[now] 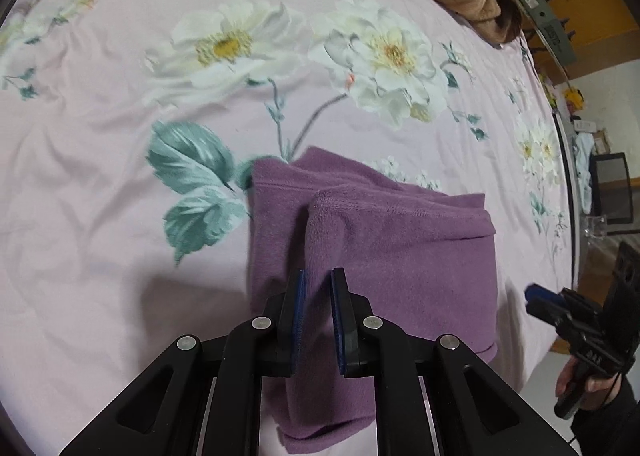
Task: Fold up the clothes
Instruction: 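Pinch the folded bundle with the left gripper while the right gripper releases and withdraws, then open the left gripper and lift it off the purple bundle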
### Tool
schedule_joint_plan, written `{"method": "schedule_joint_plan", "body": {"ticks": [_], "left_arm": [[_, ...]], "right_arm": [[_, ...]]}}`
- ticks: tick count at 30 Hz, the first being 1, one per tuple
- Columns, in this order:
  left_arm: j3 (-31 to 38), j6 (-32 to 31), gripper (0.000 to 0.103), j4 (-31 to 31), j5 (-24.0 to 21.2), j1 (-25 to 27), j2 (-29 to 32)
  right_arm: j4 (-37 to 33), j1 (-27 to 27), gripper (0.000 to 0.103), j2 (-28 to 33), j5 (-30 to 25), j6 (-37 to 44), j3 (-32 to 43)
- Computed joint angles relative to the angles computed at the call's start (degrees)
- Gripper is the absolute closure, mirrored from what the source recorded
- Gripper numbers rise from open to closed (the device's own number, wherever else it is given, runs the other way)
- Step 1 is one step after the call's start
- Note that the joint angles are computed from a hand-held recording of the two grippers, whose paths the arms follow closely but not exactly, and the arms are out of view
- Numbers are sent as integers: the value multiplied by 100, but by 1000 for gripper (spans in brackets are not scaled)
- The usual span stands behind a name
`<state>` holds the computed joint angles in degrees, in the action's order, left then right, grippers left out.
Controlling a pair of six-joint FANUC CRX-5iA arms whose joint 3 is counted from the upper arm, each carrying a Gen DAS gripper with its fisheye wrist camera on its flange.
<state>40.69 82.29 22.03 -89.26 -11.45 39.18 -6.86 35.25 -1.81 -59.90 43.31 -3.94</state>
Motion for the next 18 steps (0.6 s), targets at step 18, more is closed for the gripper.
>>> {"method": "schedule_joint_plan", "body": {"ticks": [18], "left_arm": [[-552,-557,80,172,-139,-136,-191]], "right_arm": [[-243,453,83,541,-698,-608,519]]}}
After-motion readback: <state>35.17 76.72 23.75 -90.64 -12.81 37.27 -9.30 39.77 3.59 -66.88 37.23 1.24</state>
